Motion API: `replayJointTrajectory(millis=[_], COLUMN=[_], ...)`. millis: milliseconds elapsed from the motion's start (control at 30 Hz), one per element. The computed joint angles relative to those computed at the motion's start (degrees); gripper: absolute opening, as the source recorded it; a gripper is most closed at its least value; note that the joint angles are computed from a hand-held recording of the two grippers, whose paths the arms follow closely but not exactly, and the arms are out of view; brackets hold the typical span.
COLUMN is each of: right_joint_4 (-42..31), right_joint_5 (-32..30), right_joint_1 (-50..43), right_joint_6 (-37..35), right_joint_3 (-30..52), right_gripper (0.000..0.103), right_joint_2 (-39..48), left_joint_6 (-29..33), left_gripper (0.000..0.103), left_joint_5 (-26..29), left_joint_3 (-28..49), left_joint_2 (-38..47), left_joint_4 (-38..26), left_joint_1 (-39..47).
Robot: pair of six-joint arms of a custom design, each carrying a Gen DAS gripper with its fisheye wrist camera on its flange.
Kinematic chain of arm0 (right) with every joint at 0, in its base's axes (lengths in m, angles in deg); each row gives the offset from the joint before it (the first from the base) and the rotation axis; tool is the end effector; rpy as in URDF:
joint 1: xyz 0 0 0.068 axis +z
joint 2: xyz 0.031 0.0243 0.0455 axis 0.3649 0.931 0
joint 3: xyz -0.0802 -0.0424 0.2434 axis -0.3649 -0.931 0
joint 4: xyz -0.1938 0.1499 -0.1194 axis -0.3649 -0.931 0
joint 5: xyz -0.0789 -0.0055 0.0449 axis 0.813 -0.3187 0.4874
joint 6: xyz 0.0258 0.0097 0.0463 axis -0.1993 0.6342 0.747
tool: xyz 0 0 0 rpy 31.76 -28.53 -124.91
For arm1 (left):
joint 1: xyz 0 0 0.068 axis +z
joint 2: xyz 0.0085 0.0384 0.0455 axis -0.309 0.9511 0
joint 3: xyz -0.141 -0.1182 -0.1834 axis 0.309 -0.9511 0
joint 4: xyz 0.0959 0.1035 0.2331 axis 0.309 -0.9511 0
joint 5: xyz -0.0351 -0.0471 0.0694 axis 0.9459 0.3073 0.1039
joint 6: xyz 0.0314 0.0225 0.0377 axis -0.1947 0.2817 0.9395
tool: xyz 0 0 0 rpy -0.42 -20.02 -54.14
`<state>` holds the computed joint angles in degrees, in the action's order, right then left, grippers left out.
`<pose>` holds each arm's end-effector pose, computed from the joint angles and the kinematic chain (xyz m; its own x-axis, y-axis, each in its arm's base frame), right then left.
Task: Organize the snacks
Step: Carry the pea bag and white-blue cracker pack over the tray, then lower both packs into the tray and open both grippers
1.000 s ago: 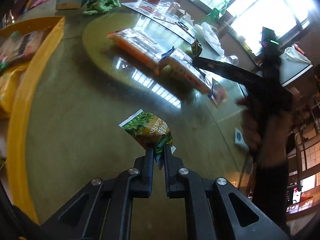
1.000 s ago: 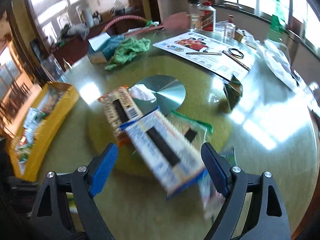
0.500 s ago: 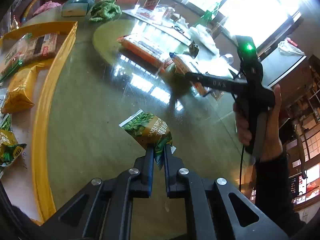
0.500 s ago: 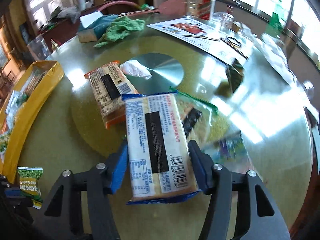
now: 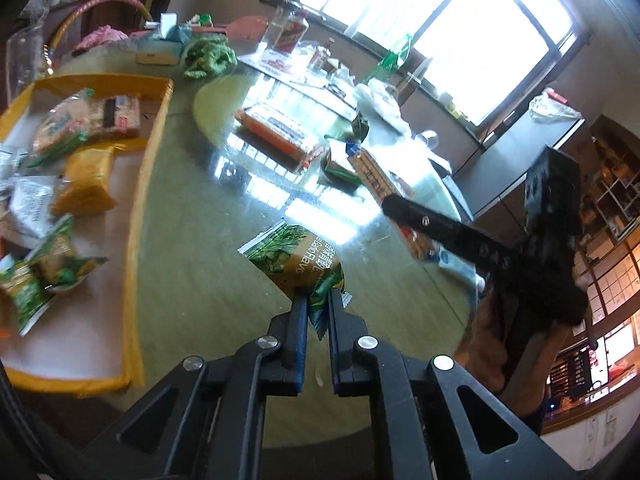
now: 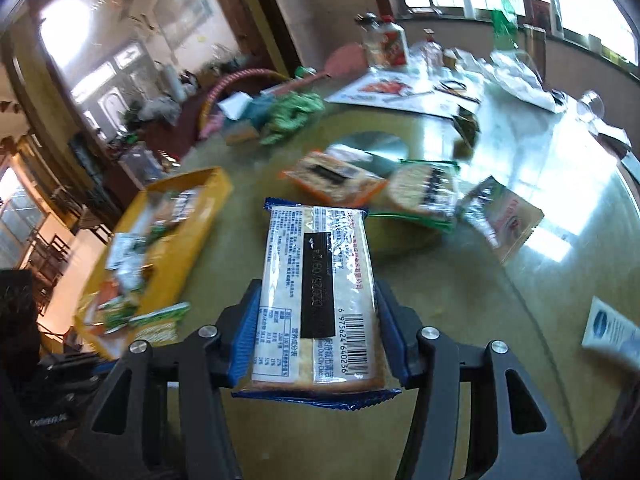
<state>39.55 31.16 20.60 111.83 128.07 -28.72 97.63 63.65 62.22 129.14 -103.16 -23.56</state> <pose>0.1925 -0.0025 0.2388 -0.6297 0.4299 -0.6470 0.3075 0.9028 0.3007 0.2716 -0.0516 0.2440 -0.7415 0.3912 -0.5451 0.6589 0.5777 -0.4818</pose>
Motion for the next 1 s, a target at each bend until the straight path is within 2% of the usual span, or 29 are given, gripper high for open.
replayJointTrajectory(millis=[200,367,533,667,1000], right_joint_4=[0.3,4.8,7.1,6.7,1.9], right_joint_5=[9.5,11.9,12.0,10.9,10.4], right_joint_1=[16.7,24.0,25.6,25.2,22.5], right_joint_6=[8.7,10.5,10.0,9.0,7.9], right_joint_3=[3.7,9.8,18.3,27.3,49.9], right_gripper=[0.056,0.056,0.056,0.056,0.056], right_joint_2=[1.2,12.2,24.5,34.6,58.1], left_joint_6=[7.3,10.2,9.1,7.9,9.1], left_gripper=[0.007,0.007,0.007,0.007,0.007], left_joint_5=[2.9,4.8,4.7,4.1,1.0], left_joint_3=[6.1,14.1,25.5,34.0,59.1], left_joint_2=[0.7,6.8,17.7,25.6,46.9], left_joint_4=[-8.1,-11.3,-12.3,-12.7,-21.0], left_joint_1=[9.7,17.6,21.9,22.2,19.8])
